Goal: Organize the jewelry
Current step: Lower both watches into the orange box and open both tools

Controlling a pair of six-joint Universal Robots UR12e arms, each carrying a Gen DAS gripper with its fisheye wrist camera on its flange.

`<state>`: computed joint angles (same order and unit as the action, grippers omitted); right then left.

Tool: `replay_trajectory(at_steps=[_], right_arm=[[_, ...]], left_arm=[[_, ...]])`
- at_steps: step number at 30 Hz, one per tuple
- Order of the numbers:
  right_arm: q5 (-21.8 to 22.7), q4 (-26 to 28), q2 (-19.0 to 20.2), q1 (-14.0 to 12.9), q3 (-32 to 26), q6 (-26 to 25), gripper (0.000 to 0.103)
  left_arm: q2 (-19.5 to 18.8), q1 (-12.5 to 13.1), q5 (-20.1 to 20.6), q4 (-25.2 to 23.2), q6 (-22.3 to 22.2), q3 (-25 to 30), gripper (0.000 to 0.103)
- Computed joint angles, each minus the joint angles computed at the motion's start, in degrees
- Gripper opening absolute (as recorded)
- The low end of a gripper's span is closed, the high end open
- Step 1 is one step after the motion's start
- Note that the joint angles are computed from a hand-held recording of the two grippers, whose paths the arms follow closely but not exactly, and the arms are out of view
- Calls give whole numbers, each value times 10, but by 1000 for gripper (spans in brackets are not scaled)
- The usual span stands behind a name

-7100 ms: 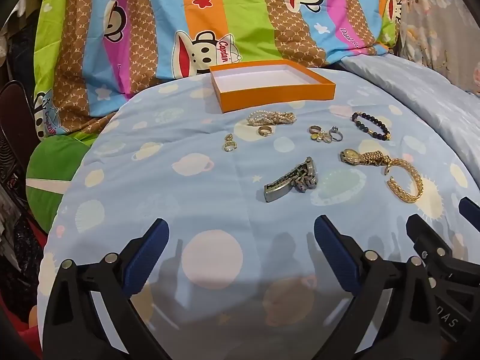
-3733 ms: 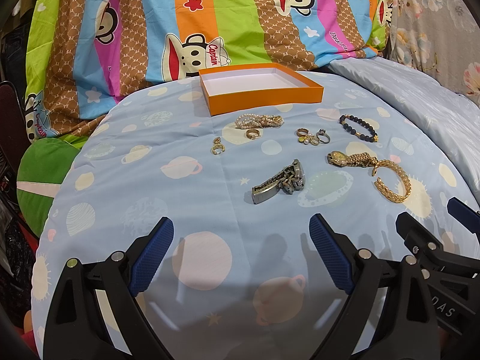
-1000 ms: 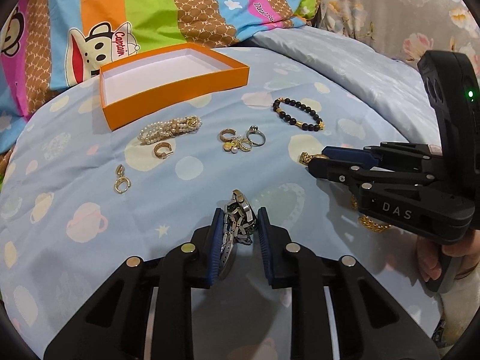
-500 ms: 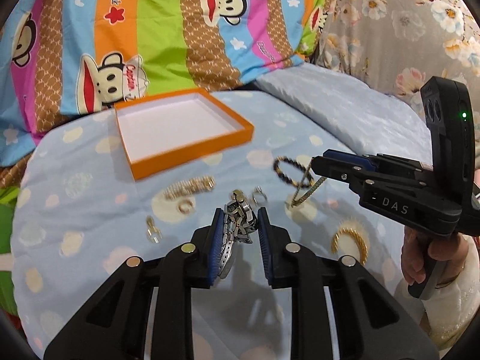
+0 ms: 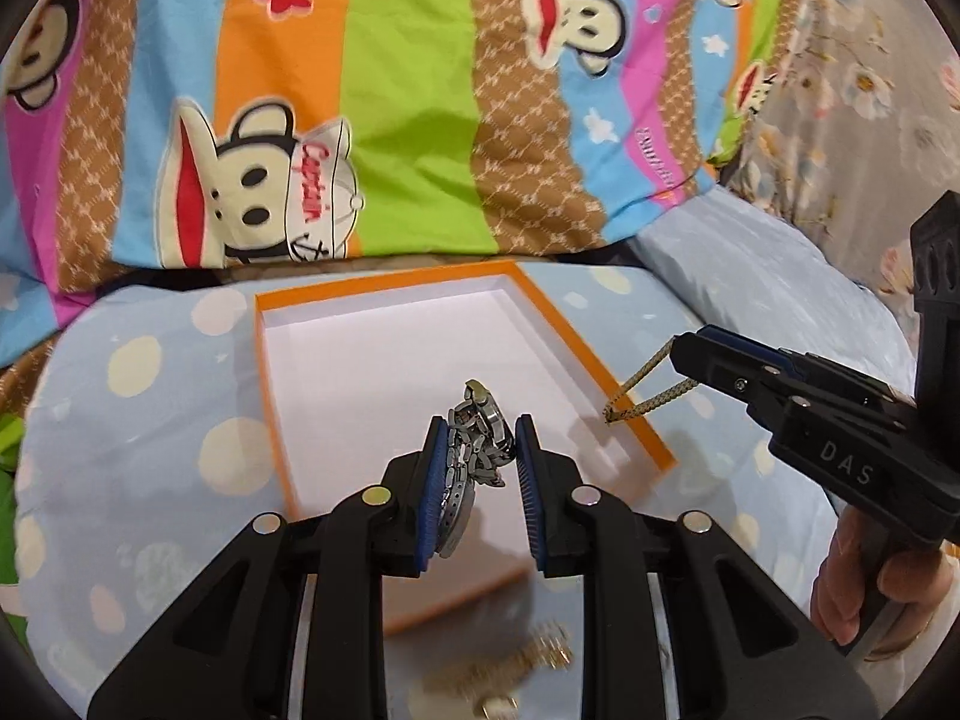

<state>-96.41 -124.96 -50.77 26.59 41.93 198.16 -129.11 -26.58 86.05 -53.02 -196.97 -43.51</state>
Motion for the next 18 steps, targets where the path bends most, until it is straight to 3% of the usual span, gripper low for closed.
replay_trajectory(at_steps=[5, 8, 9, 10, 13, 18], right_arm=[[9, 110, 85, -6, -139, -6, 22], [8, 168, 142, -8, -237, -10, 22], [9, 180, 158, -9, -266, -12, 22], [7, 187, 173, -9, -292, -12, 22], [-6, 145, 169, -8, -278, -8, 27], [-3, 65, 110, -7, -162, -12, 30]], left_arm=[[-50, 12, -8, -58, -10, 72, 22], [-68, 15, 3, -54, -11, 95, 23], [-73, 16, 6, -52, -8, 103, 27], [-79, 17, 16, -52, -8, 112, 40], [-81, 20, 43, -13, -28, 111, 66], [-53, 32, 49, 39, -82, 62, 74]])
